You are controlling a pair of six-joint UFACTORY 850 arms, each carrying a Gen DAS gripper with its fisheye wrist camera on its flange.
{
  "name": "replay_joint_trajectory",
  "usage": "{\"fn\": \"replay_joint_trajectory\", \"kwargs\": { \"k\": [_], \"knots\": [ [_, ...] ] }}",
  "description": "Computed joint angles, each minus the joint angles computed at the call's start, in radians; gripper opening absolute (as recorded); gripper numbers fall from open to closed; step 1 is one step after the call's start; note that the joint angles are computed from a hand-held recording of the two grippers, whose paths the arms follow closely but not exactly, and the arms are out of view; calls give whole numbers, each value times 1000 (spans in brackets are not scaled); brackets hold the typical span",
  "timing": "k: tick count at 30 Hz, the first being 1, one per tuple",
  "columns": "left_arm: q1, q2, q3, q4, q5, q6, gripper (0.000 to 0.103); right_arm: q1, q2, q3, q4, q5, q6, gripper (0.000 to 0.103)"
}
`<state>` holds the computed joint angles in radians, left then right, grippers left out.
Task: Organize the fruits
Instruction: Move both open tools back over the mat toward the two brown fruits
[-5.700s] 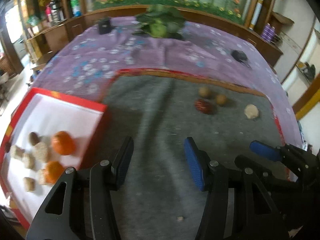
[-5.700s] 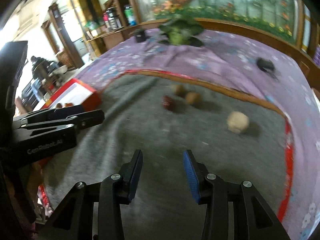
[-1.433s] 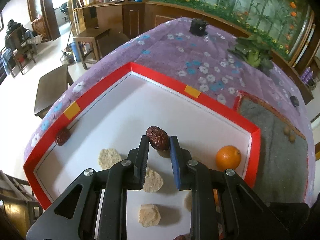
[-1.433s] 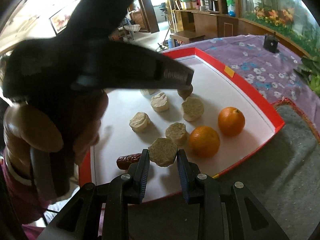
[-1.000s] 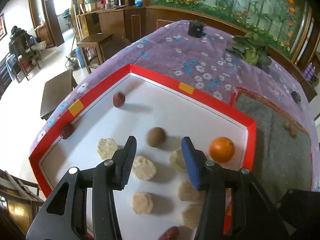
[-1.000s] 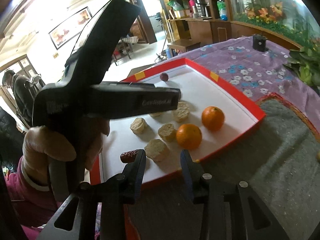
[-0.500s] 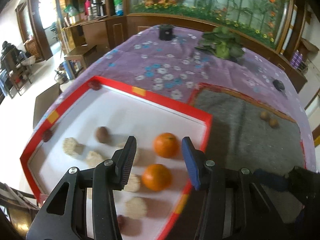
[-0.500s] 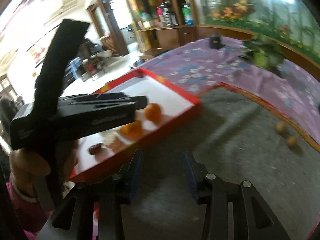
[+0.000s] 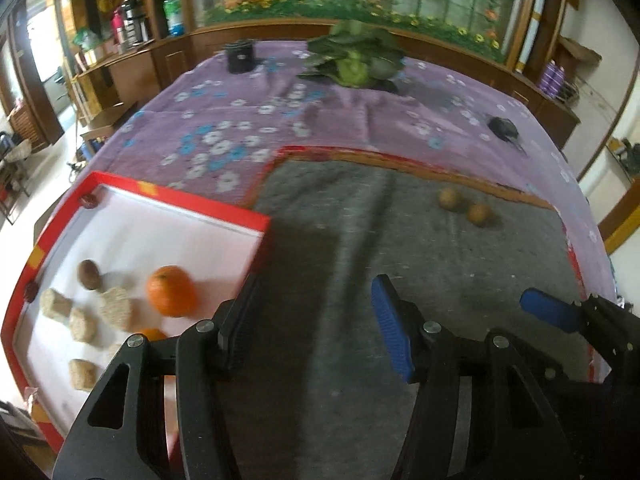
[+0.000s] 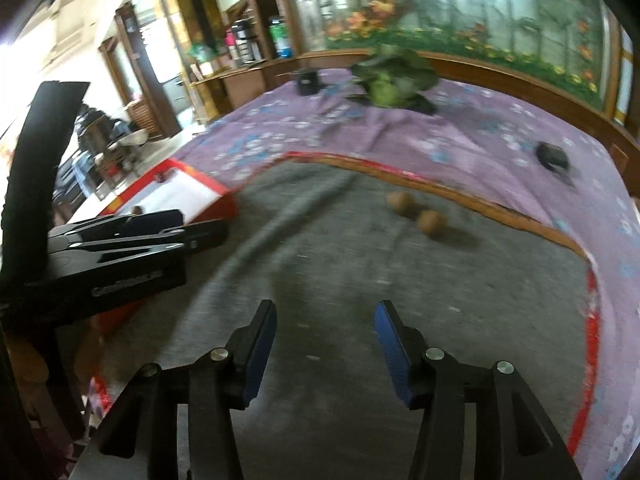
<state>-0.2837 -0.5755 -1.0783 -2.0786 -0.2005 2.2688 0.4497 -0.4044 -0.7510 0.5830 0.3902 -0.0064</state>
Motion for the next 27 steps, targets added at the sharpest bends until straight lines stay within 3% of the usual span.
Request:
{"fn": "replay_joint_trajectory", "kwargs": {
  "k": [8, 13, 17, 20, 27],
  "knots": [
    [-55, -45, -56, 271, 21, -260, 56, -74, 27, 75, -77, 20, 108, 50],
    [-81, -87, -120, 562, 11, -561, 56, -104, 15, 62, -84, 30, 65, 50],
    [-95, -103, -143, 619, 22, -619, 56, -131, -13, 22, -157, 21, 52, 50],
    [-96, -117, -164, 690, 24, -691, 56, -143, -47, -27, -104, 4, -57, 49],
    [-91, -155, -220, 856, 24, -877, 56, -198, -119, -133, -245, -73, -20, 39]
  ]
}}
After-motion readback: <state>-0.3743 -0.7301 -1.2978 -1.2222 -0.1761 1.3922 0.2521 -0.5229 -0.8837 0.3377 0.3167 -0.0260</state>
